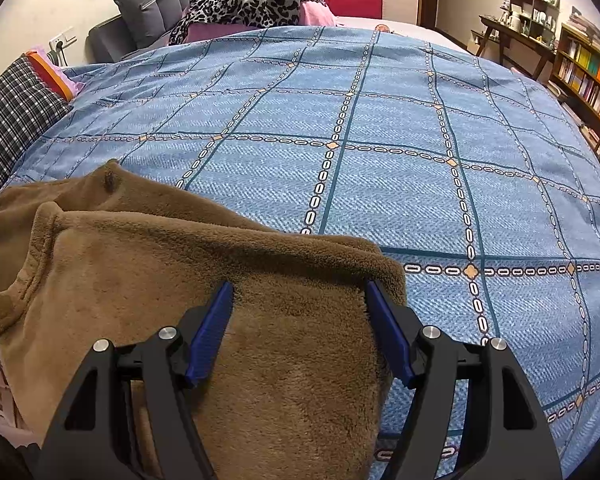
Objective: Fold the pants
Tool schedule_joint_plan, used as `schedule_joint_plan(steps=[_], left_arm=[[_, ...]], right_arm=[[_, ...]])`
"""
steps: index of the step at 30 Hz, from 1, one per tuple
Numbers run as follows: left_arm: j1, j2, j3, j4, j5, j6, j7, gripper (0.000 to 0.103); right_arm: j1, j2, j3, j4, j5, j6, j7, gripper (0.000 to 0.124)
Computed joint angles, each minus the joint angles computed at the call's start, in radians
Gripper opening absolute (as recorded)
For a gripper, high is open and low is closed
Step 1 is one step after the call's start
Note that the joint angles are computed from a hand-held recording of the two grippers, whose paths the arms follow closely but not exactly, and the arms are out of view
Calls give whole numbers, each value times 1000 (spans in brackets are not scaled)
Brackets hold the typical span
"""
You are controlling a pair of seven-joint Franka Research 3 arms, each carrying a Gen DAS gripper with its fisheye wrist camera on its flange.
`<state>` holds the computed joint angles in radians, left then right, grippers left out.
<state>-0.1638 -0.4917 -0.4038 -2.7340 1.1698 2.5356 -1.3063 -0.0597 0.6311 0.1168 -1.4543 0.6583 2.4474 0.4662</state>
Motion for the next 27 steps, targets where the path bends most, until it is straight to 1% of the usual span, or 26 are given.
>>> schedule_joint_plan(steps=[1,3,6,9,13,15,19,27], left_arm=[[0,-7,-3,-1,6,0,-7,38],[-11,-9,-10,15,-8,-27,29,34],[-27,-8,-13,50,-39,-70,104,32],[-38,3,-22,99,-71,-129,181,31],[-44,43,-30,187,-72,-190,272,29],[-51,76,-38,246,-57,-220,322,29],[-68,162,-41,376,3,-251,432,28],[-142,353,-14,626,110,-276,574,27]], right_arm=[[-1,1,1,1,1,0,-1,70],[-1,4,1,5,1,0,0,70],[-2,5,3,6,4,0,-2,70],[-5,9,6,11,10,-2,-3,70],[-13,6,12,6,26,-5,-14,70],[-16,7,14,7,34,-9,-17,70],[-28,13,18,18,54,-27,-28,70],[-43,17,23,29,92,-65,-43,70]])
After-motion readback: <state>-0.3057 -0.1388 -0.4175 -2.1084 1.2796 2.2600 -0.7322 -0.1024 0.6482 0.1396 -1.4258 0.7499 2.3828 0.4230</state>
